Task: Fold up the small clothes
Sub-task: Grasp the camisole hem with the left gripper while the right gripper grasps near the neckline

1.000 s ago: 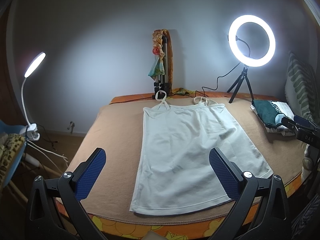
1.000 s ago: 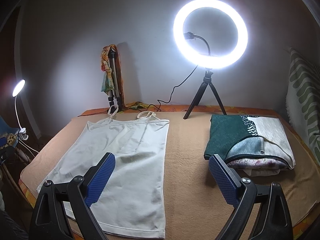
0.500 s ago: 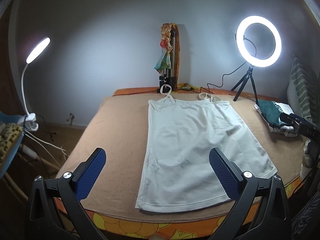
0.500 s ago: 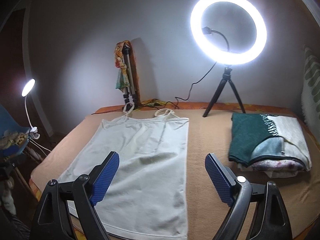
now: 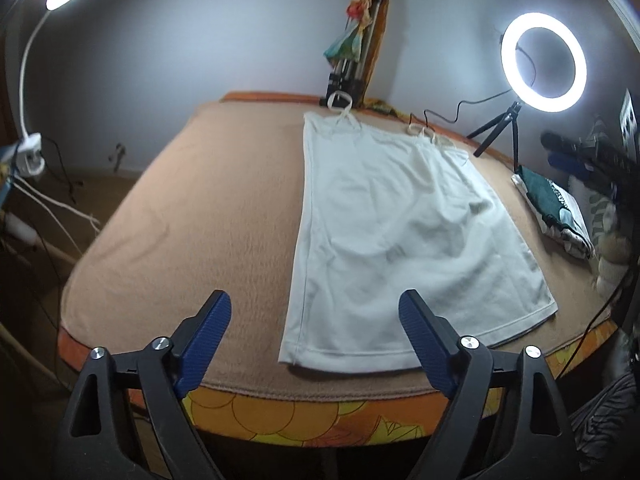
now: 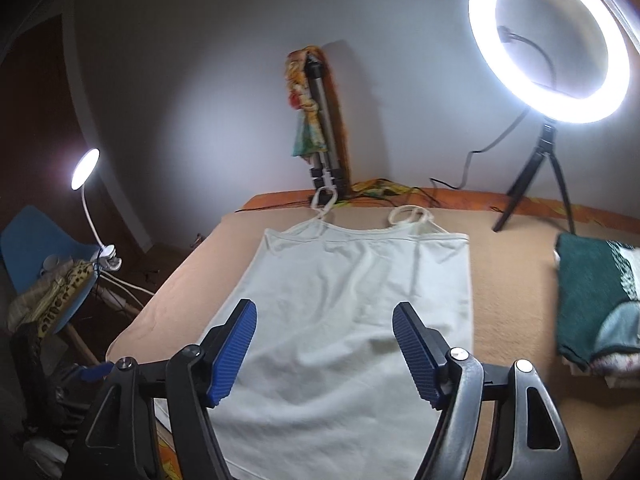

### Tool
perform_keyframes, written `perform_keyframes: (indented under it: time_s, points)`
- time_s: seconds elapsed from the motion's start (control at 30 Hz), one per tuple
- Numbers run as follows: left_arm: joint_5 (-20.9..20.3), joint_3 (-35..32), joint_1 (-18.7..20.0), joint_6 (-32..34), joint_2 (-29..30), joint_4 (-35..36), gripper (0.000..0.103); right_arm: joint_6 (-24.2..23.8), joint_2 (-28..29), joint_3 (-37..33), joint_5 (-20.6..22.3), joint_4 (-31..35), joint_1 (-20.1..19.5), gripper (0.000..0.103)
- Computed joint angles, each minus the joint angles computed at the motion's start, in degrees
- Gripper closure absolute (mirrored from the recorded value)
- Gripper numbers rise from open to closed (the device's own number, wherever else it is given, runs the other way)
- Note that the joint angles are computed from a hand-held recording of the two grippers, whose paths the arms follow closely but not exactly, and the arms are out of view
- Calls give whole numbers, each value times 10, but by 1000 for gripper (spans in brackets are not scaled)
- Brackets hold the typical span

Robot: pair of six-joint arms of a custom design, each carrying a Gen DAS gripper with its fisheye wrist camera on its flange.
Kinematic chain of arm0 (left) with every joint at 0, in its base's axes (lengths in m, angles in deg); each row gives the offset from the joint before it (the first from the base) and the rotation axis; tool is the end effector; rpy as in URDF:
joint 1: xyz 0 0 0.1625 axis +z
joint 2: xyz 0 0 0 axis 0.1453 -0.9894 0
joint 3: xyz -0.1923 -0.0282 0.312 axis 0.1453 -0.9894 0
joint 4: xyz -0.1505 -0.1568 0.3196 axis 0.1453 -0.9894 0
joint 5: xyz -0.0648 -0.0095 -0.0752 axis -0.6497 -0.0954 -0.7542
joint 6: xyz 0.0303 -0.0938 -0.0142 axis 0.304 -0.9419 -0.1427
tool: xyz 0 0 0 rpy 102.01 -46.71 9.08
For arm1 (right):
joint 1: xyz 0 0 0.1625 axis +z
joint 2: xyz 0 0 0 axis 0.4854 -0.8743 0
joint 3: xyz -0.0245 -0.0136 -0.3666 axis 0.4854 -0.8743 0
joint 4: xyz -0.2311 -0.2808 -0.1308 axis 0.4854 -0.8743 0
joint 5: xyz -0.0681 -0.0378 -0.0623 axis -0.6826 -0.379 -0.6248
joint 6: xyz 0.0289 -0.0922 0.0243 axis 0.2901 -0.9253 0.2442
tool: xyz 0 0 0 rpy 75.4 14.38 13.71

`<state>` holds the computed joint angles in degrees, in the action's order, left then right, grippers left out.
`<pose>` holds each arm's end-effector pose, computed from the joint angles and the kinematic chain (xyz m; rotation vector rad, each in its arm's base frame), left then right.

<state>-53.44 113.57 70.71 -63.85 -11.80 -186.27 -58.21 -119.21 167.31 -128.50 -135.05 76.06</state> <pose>0.0684 -0.5615 0.2583 0.5993 2.4971 -0.7546 0.2441 -0.5256 0.0390 0.6368 -2.4533 1.0980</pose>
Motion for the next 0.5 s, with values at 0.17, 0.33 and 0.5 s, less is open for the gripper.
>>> perform_keyframes:
  time_s: [0.17, 0.33, 0.5]
  points:
    - [2, -17, 14, -9, 13, 36, 27, 8, 37, -87, -1, 99, 16, 35]
    - [-6, -39, 27, -26, 28, 75, 35, 15, 80, -190, 6, 209, 25, 39]
    - [-14, -59, 38, -39, 40, 110, 50, 42, 149, -335, 2, 339, 31, 44]
